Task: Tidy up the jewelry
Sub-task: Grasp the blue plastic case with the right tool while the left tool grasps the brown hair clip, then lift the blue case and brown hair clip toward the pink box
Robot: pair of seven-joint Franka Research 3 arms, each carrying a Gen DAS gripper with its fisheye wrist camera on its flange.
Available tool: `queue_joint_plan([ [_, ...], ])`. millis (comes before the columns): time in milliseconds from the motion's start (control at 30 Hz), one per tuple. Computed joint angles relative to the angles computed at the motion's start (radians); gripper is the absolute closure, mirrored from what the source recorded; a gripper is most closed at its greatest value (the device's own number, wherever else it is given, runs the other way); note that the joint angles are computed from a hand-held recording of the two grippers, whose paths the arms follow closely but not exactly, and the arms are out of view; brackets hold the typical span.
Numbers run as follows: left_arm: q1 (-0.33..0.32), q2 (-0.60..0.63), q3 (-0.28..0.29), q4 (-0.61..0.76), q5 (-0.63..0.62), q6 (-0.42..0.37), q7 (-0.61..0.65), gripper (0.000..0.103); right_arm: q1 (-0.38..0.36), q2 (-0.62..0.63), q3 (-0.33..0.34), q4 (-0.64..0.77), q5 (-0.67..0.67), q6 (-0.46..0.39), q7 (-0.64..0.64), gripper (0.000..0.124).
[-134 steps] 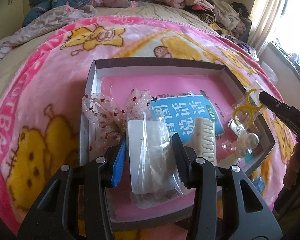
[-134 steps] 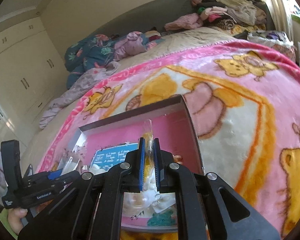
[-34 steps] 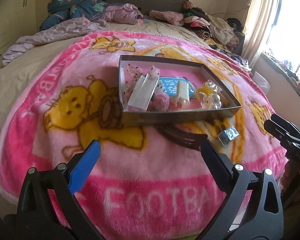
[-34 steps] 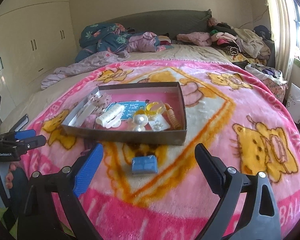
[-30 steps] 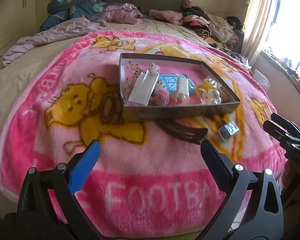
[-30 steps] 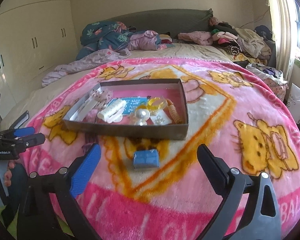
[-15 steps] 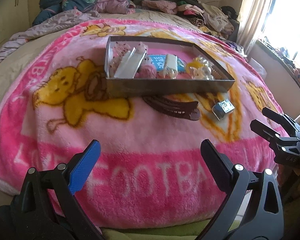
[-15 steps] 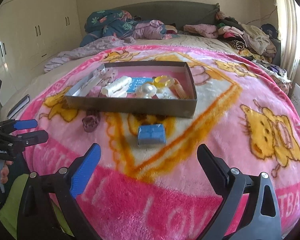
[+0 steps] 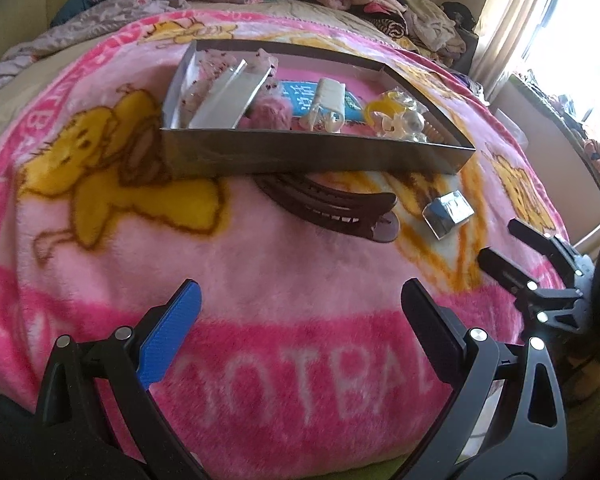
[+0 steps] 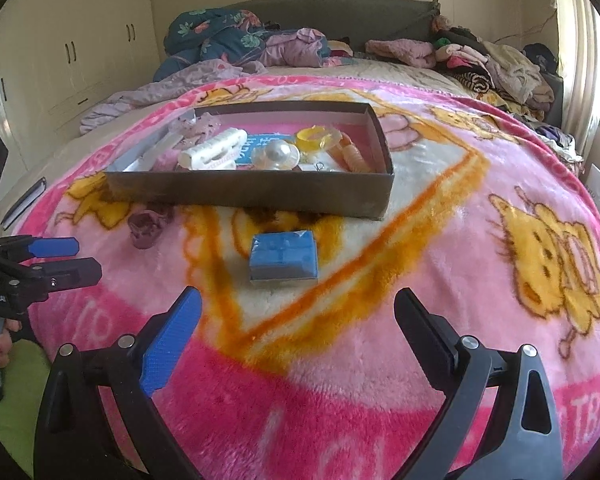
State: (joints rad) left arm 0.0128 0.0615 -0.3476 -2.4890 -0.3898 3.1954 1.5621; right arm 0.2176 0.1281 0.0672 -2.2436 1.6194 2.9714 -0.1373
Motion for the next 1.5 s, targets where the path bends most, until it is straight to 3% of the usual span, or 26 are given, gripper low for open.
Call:
queue_joint_plan([
  [67,0.027,0.019,-0.033,0.024,-0.050,-0.009,0.038,0.011,-0.001,0.027,0.000,0.021,-0.020,-0.006,0.020,0.030],
  [133,0.096,0.038,-0.118,0.054,-0.163,-0.021,0.141,0.011,-0.004,0.046,0.004,0.037,-0.032,-0.014,0.026,0.030],
  [267,0.153,0.073,-0.196,0.119,-0.350,-0.057,0.291,0.011,-0.009,0.085,0.014,0.074,-0.062,-0.012,0.035,0.035],
  [433,0.095,0.109,-0.133,0.181,-0.391,-0.103,0.286,0.012,-0.023,0.127,0.033,0.114,-0.102,-0.014,0.067,0.043],
  [600,0.044,0.144,-0.062,0.230,-0.346,-0.139,0.177,0.012,-0.035,0.151,0.048,0.136,-0.110,-0.017,0.066,0.056],
  [900,-0.007,0.177,0.029,0.262,-0.102,-0.169,-0.098,0.012,-0.057,0.164,0.055,0.153,-0.115,-0.033,0.059,0.081],
  [1033,-0.043,0.158,0.081,0.241,0.072,-0.191,-0.214,0.024,-0.064,0.160,0.055,0.151,-0.109,-0.041,0.050,0.081],
  [1200,-0.015,0.128,0.059,0.201,0.121,-0.214,-0.217,0.034,-0.067,0.149,0.050,0.145,-0.081,-0.055,0.025,0.081],
  [1367,0.002,0.080,0.047,0.153,0.072,-0.232,-0.154,0.055,-0.065,0.137,0.042,0.135,-0.073,-0.065,0.023,0.081],
  [1500,0.007,0.043,0.048,0.114,-0.045,-0.236,-0.047,0.074,-0.062,0.127,0.039,0.126,-0.068,-0.074,0.020,0.081],
])
